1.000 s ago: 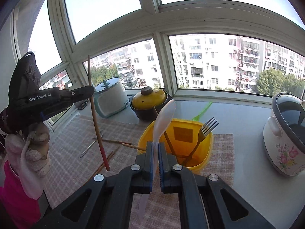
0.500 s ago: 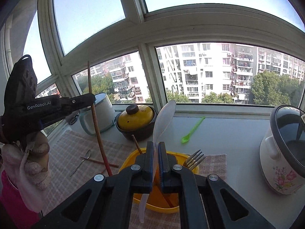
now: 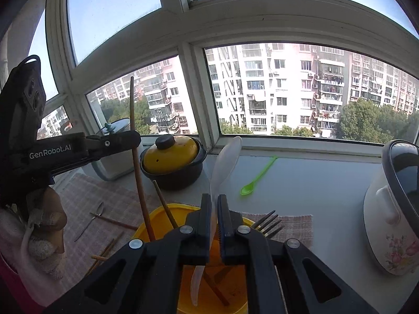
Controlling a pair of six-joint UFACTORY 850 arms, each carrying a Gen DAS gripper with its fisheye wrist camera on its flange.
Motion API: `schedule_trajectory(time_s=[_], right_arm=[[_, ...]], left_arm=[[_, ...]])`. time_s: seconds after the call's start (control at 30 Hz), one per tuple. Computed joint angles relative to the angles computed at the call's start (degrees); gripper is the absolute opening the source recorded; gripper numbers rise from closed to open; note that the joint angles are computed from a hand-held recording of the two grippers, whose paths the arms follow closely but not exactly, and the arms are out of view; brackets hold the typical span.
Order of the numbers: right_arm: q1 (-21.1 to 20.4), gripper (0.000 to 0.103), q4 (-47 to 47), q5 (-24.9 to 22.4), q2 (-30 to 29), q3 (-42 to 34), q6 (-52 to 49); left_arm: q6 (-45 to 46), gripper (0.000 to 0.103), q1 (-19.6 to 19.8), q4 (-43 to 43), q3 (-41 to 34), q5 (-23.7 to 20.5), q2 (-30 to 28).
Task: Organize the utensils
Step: 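Lower the chopstick into the bin and open the left tool while the right tool releases the spoon, then withdraw both open tools from the bin back over the tablecloth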
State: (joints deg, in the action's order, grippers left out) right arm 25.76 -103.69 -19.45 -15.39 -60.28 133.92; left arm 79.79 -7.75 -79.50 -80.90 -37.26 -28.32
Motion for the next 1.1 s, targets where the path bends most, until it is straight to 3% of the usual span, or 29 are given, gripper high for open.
schedule_trajectory(time_s=[0.57, 0.63, 0.7, 0.73, 0.8, 1.1], right_arm=[[0.4, 0.003, -3.1, 1.6, 0.2, 3.0, 4.8], [0.6, 0.006, -2.8, 1.5, 0.6, 3.3, 4.8], [0.8, 0.024, -2.7, 1.3, 1.2, 3.7, 5.2], [1.0, 0.026, -2.8, 0.9, 1.5, 4.0, 5.5], [1.5, 0.026, -1.1, 0.3, 2.0, 4.4, 4.1], [3.4, 0.032, 2.3, -2.7, 4.2, 6.5, 3.6]], left_arm=[[-0.4, 0.004, 0.6, 4.7, 3.0, -2.7, 1.5], [-1.5, 0.004, 0.7, 5.9, 2.9, -3.3, 1.5], [-2.4, 0.005, 0.9, 6.6, 3.0, -3.9, 1.6], [-2.8, 0.011, 1.1, 6.9, 3.0, -4.3, 1.7], [-3.0, 0.021, 1.3, 7.1, 3.4, -4.8, 2.0], [-1.9, 0.021, 2.9, 7.2, 6.1, -5.8, 4.4]])
